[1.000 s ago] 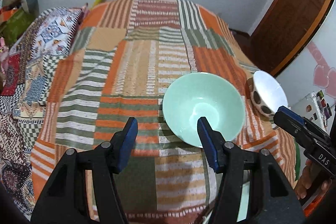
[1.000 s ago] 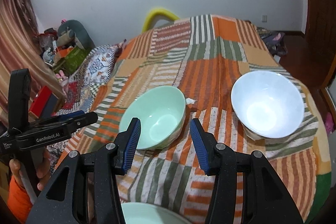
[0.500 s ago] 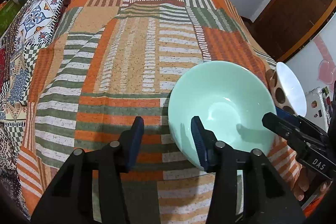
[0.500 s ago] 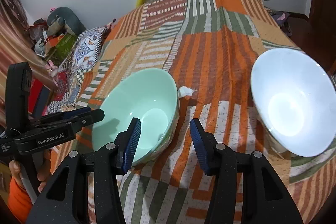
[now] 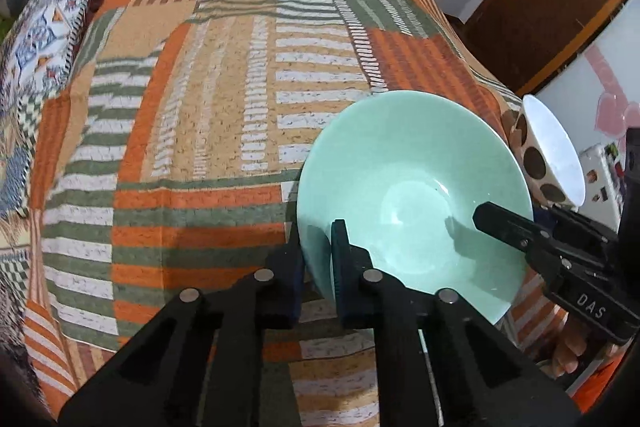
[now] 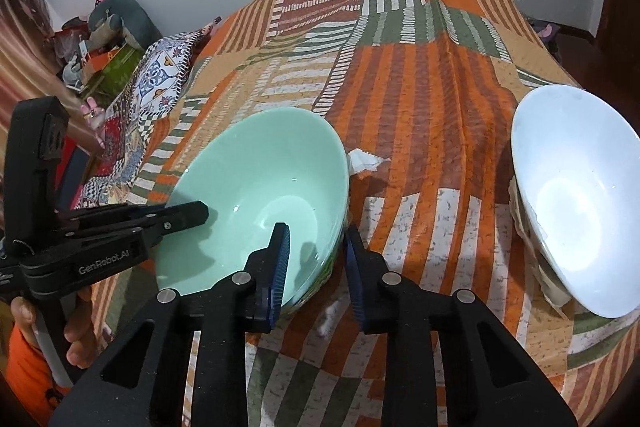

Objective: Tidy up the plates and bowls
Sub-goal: 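Lift the mint-green bowl with both grippers and carry it over the pink bowl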

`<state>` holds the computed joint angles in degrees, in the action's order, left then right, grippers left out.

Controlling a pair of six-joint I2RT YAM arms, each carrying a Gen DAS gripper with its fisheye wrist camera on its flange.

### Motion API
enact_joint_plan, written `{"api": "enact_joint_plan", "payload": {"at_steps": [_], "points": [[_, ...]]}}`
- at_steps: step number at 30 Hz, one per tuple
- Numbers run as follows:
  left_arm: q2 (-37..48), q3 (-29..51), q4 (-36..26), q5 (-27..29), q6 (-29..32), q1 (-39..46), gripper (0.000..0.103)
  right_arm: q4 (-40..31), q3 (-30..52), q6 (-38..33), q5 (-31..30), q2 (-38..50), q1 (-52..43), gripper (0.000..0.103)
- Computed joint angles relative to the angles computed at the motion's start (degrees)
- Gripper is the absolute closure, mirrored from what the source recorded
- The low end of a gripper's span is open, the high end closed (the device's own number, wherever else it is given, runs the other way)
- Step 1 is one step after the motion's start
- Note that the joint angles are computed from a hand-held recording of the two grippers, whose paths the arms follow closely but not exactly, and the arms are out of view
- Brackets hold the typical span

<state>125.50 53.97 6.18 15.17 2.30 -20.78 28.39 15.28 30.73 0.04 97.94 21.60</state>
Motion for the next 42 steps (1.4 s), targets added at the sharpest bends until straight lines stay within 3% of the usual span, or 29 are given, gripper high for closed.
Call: {"api": "enact_joint_plan", "payload": {"at_steps": [11,25,34,42], "points": [[-7.6,-6.7,1.8,-0.5,0.3,-0.9,0.092,-4.5,-2.6,1.4,2.3,-8.6,1.6,0.083],[-30.1,-21.7,0.8,-1.4,-0.1,-1.5,0.092,-25.3,-3.7,7.9,12.7,-34.0,14.3,0.083],[-49.9,-30.6,-6.0,-2.4,0.8,-0.4,0.092,-35.9,-2.3,13.7,20.6,-43.7,25.5,0.083],[-72.3,-36.1,-20.1,-1.5,2.5,2.6,0.091,-43.2,0.0,21.5,29.3,-46.9,38.7,0.083]]}}
